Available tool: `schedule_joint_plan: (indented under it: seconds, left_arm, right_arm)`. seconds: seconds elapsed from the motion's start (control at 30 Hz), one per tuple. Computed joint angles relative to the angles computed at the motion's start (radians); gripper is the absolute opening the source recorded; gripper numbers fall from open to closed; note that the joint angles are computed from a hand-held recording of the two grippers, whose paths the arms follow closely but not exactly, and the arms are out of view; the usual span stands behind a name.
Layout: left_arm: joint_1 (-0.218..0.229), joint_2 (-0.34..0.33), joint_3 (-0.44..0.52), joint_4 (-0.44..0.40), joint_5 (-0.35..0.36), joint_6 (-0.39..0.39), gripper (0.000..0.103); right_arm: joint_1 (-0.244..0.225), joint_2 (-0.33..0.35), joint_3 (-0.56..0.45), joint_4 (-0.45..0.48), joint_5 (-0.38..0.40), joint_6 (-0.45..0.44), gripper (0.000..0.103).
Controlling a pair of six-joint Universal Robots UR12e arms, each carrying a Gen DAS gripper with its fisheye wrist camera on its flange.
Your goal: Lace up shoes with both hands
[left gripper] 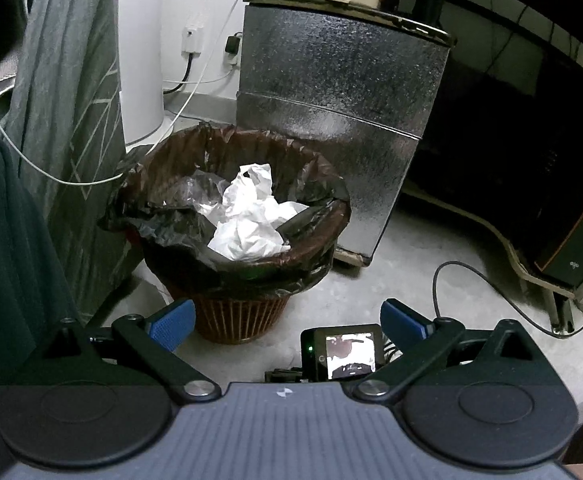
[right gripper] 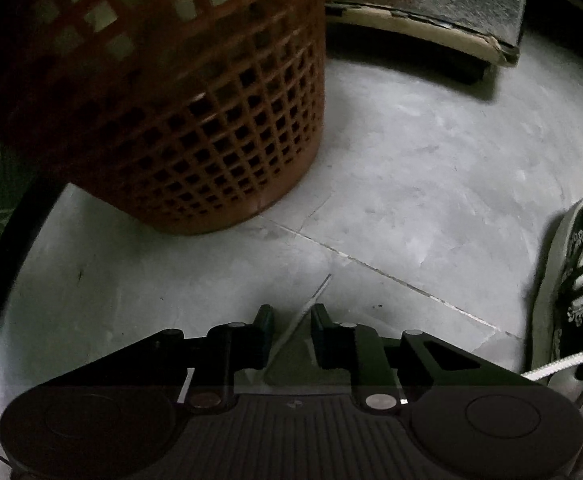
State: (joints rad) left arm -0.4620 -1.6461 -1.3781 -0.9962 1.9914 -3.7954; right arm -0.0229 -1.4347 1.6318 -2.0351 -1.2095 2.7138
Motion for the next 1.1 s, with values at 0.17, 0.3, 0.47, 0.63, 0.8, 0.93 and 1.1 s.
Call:
schedule_joint_plan:
  seconds: [0.17,0.3,0.47,0.63,0.8,0.93,1.1]
  left_arm:
    - [0.006,0.003,0.003,-0.002,-0.041,0.017,0.102]
    - [0.024,0.01,0.005,-0.015,-0.118,0.007,0.103]
    - [0.039,0.014,0.005,-0.007,-0.162,0.063,0.103]
    - [0.047,0.01,0.016,0.022,-0.158,0.203,0.103]
    - [0.06,-0.006,0.044,0.016,-0.194,0.339,0.103]
    - [0.067,-0.024,0.067,0.005,-0.249,0.422,0.103]
    - [0.071,-0.038,0.079,-0.033,-0.301,0.417,0.103]
  right_arm:
    - [0.0,-0.001,-0.009,0.041,-0.008,-0.036,0.004]
    - [-0.017,-0.012,-0.004,0.023,0.013,-0.024,0.004]
    - [-0.049,-0.03,-0.017,0.01,0.049,-0.064,0.004]
    - [-0.092,-0.031,-0.066,0.033,0.104,-0.216,0.004]
    - [-0.118,-0.001,-0.205,0.188,0.065,-0.587,0.004]
    - [-0.153,0.011,-0.296,0.272,0.05,-0.795,0.004]
    - [-0.165,0.001,-0.346,0.305,-0.034,-1.1,0.004]
